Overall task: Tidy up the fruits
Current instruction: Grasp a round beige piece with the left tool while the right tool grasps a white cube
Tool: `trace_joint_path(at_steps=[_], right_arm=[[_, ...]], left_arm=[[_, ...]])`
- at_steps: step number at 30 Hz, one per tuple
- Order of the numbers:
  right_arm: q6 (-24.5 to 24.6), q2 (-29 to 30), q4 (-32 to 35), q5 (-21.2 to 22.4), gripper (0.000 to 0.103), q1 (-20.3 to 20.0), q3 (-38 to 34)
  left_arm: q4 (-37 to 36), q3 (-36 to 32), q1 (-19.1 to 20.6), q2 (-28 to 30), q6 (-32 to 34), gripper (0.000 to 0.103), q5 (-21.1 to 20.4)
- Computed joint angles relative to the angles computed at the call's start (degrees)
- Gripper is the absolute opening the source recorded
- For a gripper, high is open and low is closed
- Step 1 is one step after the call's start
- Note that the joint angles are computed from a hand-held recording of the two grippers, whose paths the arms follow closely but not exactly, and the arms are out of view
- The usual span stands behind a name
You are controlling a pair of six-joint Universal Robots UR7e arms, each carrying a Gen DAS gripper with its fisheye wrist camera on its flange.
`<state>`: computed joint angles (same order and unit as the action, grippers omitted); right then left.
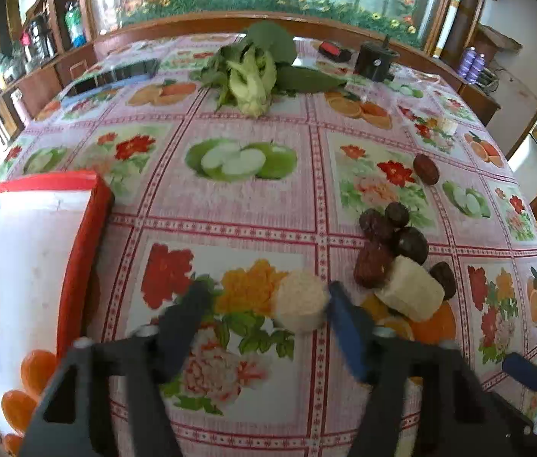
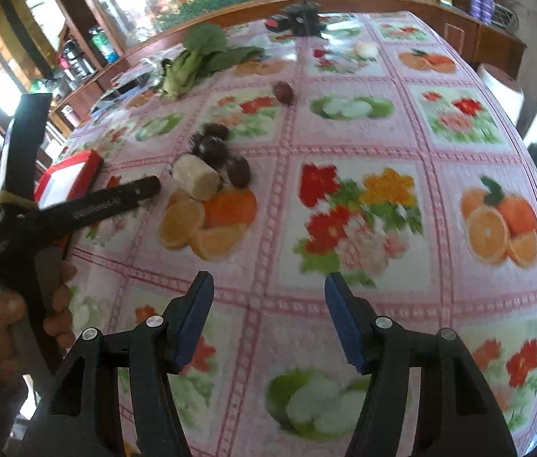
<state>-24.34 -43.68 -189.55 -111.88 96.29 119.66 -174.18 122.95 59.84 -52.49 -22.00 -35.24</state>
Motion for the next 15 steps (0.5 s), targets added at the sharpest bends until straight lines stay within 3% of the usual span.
trace_joint_path(at_steps=[1,2,15], right_arm=[[-0.73,0.56,-0.24,1.20,0.061,0.18,-0.75],[-1.32,1.16,-0.70,1.98,0.061,0.38,-1.33],[-5.21,8.06,4.35,7.13,0.061,1.52,-11.06]], left_arm=[[-0.70,-0.07,-0.02,0.23,1.34,0.036,0.02],[-0.44,-0.13,-0.08,0.26,1.96,0.030,0.24],[1.71,6.65,-0.18,-7.15,-2.58,0.030,-5.68]])
